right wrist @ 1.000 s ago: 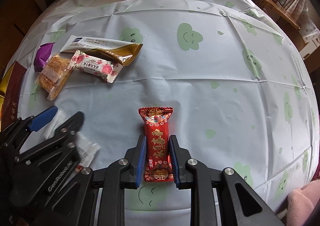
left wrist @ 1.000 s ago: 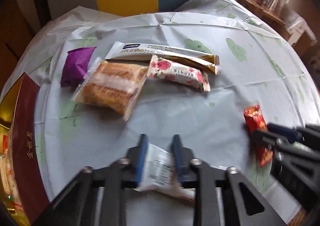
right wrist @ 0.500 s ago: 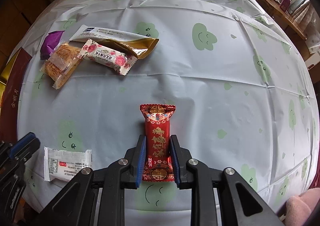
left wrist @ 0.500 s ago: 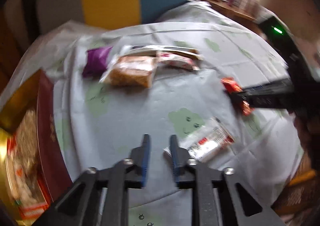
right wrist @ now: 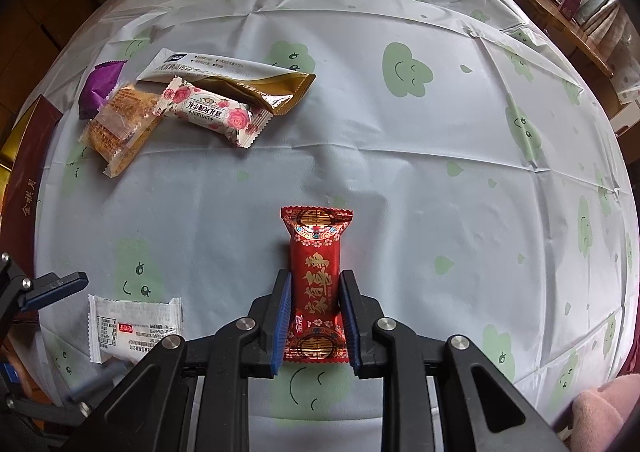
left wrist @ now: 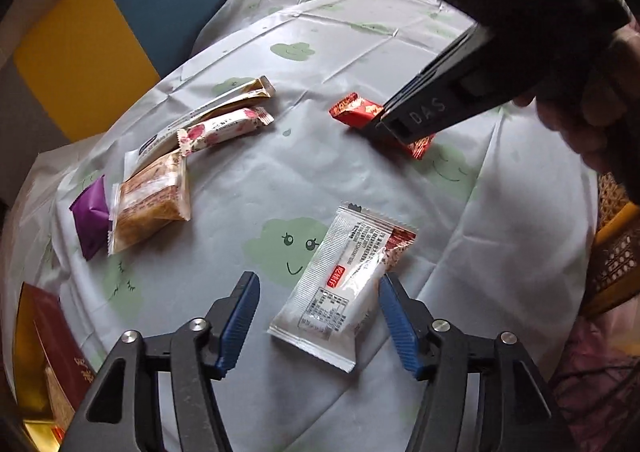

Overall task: Organize snacks
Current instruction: 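Grasp the white pastry packet with the left gripper while the right holds the candy bar, then carry the white packet into the tin and open the left gripper while the right holds the candy bar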

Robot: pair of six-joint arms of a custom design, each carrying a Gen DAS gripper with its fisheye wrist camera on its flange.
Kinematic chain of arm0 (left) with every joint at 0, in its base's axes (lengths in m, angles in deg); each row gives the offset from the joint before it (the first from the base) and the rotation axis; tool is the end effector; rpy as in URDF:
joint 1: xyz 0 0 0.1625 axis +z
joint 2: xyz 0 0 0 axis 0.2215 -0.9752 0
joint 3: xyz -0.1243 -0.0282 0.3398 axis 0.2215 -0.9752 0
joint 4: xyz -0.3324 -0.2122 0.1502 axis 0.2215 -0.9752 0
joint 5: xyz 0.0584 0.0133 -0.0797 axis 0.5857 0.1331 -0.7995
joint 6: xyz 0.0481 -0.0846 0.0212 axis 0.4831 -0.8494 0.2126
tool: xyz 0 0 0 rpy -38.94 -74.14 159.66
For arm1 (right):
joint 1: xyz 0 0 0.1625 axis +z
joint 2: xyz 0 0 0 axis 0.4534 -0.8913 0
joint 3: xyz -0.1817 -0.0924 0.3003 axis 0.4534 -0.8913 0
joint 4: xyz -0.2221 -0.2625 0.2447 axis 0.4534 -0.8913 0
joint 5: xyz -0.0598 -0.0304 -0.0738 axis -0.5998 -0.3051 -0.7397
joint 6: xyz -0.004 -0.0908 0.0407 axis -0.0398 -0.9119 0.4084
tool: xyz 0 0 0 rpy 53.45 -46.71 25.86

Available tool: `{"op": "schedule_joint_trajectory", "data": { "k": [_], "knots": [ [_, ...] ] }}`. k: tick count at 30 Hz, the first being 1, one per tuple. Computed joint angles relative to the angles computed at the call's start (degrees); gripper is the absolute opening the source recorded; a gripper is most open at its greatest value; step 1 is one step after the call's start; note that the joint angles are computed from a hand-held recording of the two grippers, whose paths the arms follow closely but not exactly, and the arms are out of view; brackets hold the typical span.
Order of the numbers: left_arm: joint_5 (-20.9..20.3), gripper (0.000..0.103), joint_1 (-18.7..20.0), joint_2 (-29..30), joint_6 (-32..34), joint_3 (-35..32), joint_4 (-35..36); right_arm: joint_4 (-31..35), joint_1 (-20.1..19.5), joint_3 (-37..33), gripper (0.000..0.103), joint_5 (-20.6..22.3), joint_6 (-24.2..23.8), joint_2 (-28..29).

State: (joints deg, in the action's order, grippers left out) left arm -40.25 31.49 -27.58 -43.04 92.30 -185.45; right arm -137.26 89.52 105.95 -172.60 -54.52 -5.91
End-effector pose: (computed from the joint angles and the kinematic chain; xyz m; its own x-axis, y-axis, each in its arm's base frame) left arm -0.1164 -0.3671 0.1539 -0.2649 0.8742 -0.4069 0.8745 0.3956 0.2806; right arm 0.2535 -0.3685 0.0402 -0.7202 0.1399 0.6796 -0.0404 0.9693 -0.2424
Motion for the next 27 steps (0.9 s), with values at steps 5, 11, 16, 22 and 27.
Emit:
{"op": "schedule_joint_trajectory", "data": {
  "k": [5,11,16,22,27],
  "knots": [
    [-3.3,0.048,2.1,1.2,-3.2,-0.4,-1.3,0.0,0.0,-0.1,0.024,-0.1,-0.2,0.1],
    [-2.4,0.034,0.2,-6.3,-11.1,4.6,-2.2,0.2,0.6,-0.8,0.023,-2.1,-1.1,1.5],
    [-0.6,0.034,-2.4,-17.1,-19.0,7.2,2.6,0.2,1.3,-1.2,0.023,-2.9,-1.9,2.5],
    [6.1,0.034,-6.5,-27.7,-27.0,7.5,10.8,0.4,1.9,-1.2,0.024,-3.4,-1.6,3.1],
    [12.0,0.034,-8.7,-35.1,-31.7,6.8,18.1,-0.3,2.2,-1.1,0.024,-3.7,-1.7,3.9]
  ]
}}
